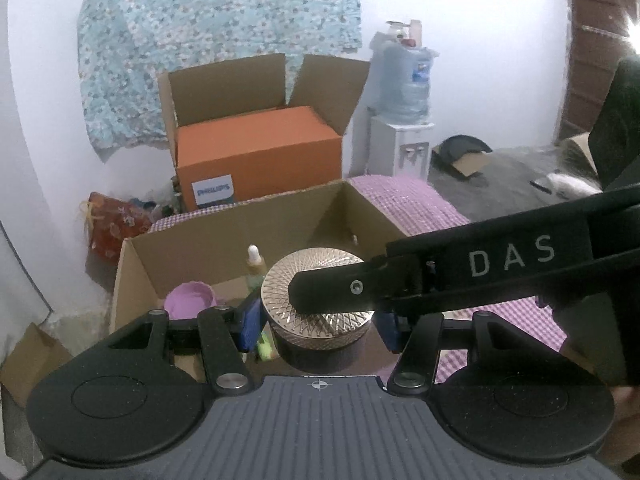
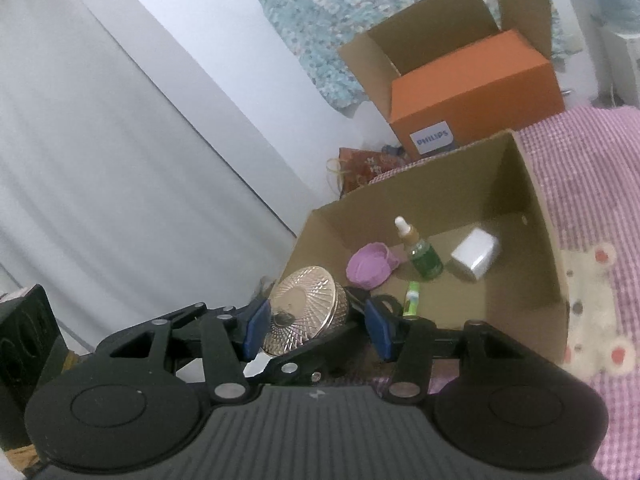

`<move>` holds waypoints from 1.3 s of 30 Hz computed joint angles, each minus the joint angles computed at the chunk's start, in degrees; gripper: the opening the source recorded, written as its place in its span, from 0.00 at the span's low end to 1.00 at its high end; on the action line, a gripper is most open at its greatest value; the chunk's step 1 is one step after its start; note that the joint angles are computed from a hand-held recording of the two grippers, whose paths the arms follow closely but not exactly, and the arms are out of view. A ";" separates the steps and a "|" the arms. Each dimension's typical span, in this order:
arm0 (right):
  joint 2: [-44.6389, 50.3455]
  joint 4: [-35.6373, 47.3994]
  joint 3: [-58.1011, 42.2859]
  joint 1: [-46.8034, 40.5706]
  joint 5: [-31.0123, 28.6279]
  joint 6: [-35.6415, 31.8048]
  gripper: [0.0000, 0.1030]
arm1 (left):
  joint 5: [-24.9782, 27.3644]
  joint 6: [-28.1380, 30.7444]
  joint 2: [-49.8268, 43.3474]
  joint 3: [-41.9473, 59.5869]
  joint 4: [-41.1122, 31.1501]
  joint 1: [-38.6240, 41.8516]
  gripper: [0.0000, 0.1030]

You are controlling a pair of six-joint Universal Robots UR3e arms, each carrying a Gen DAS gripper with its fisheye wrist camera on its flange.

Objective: Organize rigid objects
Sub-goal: 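Carry the jar into the box and open the right tool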

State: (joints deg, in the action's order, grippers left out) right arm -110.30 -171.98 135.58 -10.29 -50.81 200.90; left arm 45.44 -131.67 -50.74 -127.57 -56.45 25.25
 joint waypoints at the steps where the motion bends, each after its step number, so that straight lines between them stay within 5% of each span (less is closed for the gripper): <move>1: 0.59 2.09 -1.69 -0.28 0.30 -1.01 0.54 | 1.49 -2.34 -2.82 0.59 3.77 -2.04 0.54; 6: 8.92 12.14 -12.72 -1.76 2.43 -6.18 0.54 | 8.23 -10.37 -15.50 6.11 12.95 -9.58 0.54; 16: 23.86 32.23 -31.37 -0.40 -0.27 -14.29 0.54 | 15.86 -16.94 -31.79 15.56 12.51 -16.51 0.54; 24: 31.99 36.84 -37.38 0.22 -3.45 -15.77 0.55 | 18.71 -20.45 -41.45 22.06 9.65 -20.11 0.54; 39: 36.77 39.15 -41.92 2.44 -7.81 -17.21 0.53 | 20.40 -21.14 -45.89 24.73 8.15 -21.96 0.57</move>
